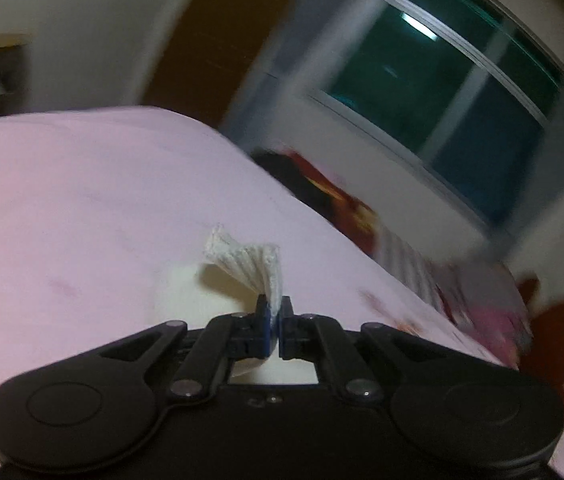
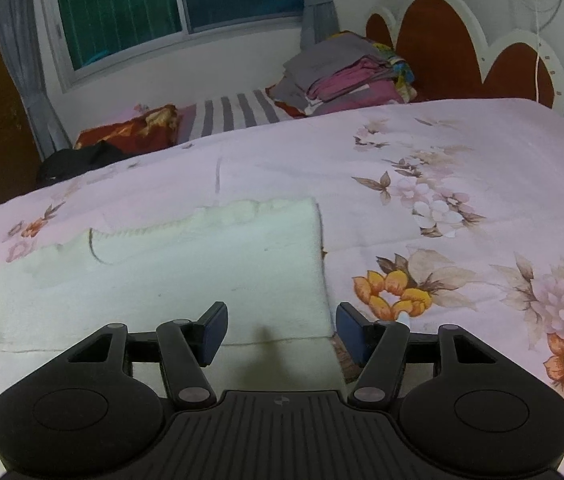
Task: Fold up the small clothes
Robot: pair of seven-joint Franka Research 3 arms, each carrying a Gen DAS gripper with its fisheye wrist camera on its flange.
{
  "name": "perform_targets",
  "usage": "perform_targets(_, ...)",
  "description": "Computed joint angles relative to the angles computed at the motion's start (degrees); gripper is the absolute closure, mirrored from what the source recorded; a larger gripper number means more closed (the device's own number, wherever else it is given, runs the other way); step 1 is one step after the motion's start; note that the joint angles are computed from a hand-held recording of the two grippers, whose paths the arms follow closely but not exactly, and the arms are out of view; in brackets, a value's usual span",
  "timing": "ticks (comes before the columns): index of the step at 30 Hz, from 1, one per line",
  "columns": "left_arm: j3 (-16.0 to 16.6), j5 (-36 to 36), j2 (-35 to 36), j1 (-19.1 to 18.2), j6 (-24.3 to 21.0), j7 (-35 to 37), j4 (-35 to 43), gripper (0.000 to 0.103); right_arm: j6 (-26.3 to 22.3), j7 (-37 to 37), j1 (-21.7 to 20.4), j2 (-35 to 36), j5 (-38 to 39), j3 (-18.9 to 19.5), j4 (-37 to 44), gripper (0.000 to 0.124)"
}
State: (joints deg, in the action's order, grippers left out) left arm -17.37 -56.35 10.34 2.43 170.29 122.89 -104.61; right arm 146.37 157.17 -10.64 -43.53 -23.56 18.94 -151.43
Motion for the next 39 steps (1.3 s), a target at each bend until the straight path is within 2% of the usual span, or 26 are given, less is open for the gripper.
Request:
perform_targets(4,-3.0,1.2,1.1,-3.0,-3.6,4.0,2.6,0.100,0.8,0.0,0.1,-2.1,0.7,-1.1,-2.1,0.063)
perform_targets(8,-5.3,7.6,3.1,-7.1,-7.3,3.1,5.1,0.100,1.3,-1.0,0.1,-5.5,2.2,-2.2,-4.7,0.063)
perform_targets(9,-4.7,7.6,2.2,-9.2,-7.8,4.1,3.7,0.100,1.1,-1.2,-0.1,-6.4,2.7,-2.3,-5.2,0.063)
perform_targets(10,-5.9,11.3,3.1,-9.9,-8.5,2.9,4.3,0.100,1.0,-1.6,-0.2,-7.6,3.2,-2.5,-6.0,0.063)
perform_targets(12,-5.4,16.4,5.5,-13.0,-9.9,1.3,6.6,0.100,0.4,-2.3,-0.5,-10.3,4.3,-3.0,-7.5,0.063)
perform_targets(14,-6.7,16.6,4.8,-14.0,-11.2,3.5,4.8,0.100,-0.6,-3.1,-0.8,-13.2,5.5,-3.6,-9.0,0.063)
perform_targets(16,-6.9,22.1,7.3,-15.8,-10.9,0.4,6.3,0.100,-1.9,-4.2,-1.1,-16.0,6.6,-4.0,-10.2,0.063)
perform_targets(17,-8.5,24.1,7.9,-15.3,-10.4,-0.9,6.1,0.100,-2.7,-4.8,-1.2,-17.6,7.2,-4.4,-10.9,0.063)
perform_targets(19,-9.3,22.3,6.1,-15.8,-10.0,1.1,2.8,0.100,-4.1,-6.2,-1.3,-20.3,8.2,-5.0,-12.1,0.063)
perform_targets(20,-10.8,19.4,4.1,-14.8,-10.6,3.7,0.3,0.100,-4.9,-6.7,-1.4,-21.6,8.8,-5.2,-12.5,0.063)
perform_targets(21,-10.5,20.6,4.0,-15.8,-10.0,2.2,-0.3,0.100,-5.5,-7.3,-1.4,-22.6,9.4,-5.5,-12.9,0.063)
perform_targets(23,-10.4,21.8,4.9,-16.8,-12.1,1.9,0.6,0.099,-6.6,-8.5,-1.4,-24.7,10.6,-6.1,-13.8,0.063)
perform_targets(24,-10.6,21.5,5.6,-16.7,-14.6,2.8,1.6,0.081,-7.0,-9.0,-1.4,-25.4,11.2,-6.3,-14.0,0.063)
perform_targets(25,-10.2,22.2,5.8,-17.3,-16.4,2.4,1.9,0.072,-7.3,-9.5,-1.3,-26.2,11.9,-6.6,-14.4,0.063)
perform_targets(27,-11.3,17.5,2.7,-15.9,-16.1,7.2,-1.1,0.050,-7.2,-10.4,-1.4,-26.8,13.1,-7.0,-14.7,0.063)
perform_targets(28,-11.3,14.5,0.6,-15.6,-14.8,10.0,-3.2,0.046,-6.7,-10.8,-1.6,-26.6,13.5,-7.0,-14.7,0.063)
perform_targets(29,-10.7,13.4,-0.7,-15.9,-13.7,10.7,-4.4,0.040,-5.9,-11.2,-1.7,-26.1,14.0,-7.0,-14.6,0.063)
perform_targets(31,-8.7,10.2,-4.8,-15.6,-11.2,12.7,-8.3,0.040,-3.0,-12.3,-1.3,-24.3,15.3,-7.6,-14.2,0.063)
perform_targets(34,-4.3,10.4,-9.3,-15.6,-7.8,11.0,-13.0,0.040,2.9,-14.1,-1.0,-19.2,17.0,-7.6,-12.9,0.063)
perform_targets(36,-1.2,15.7,-11.3,-15.3,-4.5,6.9,-16.2,0.043,7.4,-15.2,-0.5,-15.4,18.3,-7.4,-12.0,0.063)
perform_targets(39,3.1,24.9,-12.6,-13.9,-3.0,-1.4,-18.9,0.048,12.5,-17.6,0.0,-8.2,19.9,-6.9,-9.4,0.063)
